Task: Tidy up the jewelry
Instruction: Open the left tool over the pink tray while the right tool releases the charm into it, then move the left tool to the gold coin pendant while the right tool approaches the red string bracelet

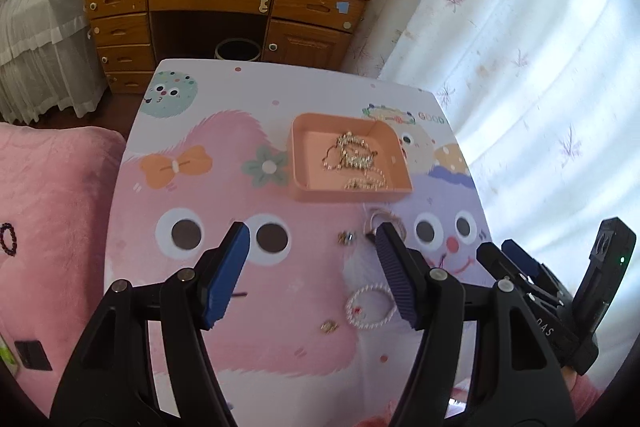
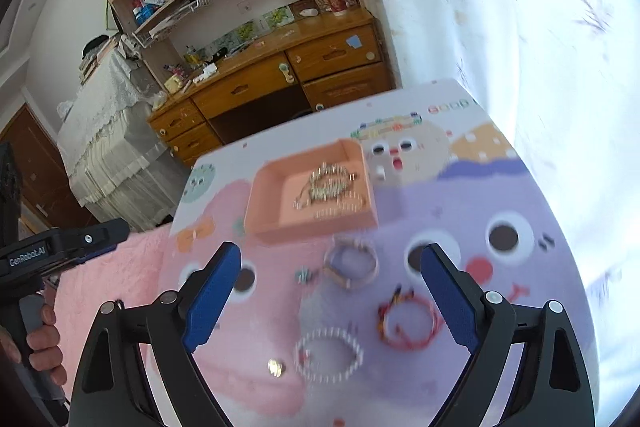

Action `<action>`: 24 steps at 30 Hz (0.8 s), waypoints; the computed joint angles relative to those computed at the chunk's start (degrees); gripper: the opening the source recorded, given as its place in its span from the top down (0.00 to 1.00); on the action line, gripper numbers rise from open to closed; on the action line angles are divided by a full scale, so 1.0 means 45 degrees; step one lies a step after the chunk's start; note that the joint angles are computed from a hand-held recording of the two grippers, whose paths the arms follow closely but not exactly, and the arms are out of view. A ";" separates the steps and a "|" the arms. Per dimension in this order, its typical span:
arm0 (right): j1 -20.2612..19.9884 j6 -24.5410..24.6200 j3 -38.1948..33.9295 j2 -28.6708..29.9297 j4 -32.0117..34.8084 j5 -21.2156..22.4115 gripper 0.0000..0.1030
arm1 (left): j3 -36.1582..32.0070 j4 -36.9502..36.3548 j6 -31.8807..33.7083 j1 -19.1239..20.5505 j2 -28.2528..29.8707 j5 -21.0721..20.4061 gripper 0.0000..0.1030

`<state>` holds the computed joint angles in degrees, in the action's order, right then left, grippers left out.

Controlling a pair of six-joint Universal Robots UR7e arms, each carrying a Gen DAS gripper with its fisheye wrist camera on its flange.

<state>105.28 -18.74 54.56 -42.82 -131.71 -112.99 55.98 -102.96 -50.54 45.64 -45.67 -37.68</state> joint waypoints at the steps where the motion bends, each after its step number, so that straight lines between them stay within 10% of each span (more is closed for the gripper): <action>1: 0.0054 -0.0063 0.0634 -0.0325 -0.0287 -0.0156 0.10 | 0.0368 0.0168 -0.0186 -0.0112 -0.0208 -0.0007 0.36; 13: 0.0599 -0.0524 0.5662 -0.3178 -0.1638 -0.1160 0.10 | 0.3574 0.0447 -0.1926 -0.0966 -0.1794 -0.1083 0.30; 24: 0.0506 -0.2874 0.5595 -0.3447 -0.0917 -0.1692 0.10 | 0.3483 0.1887 -0.3190 -0.0896 -0.1511 -0.1887 0.29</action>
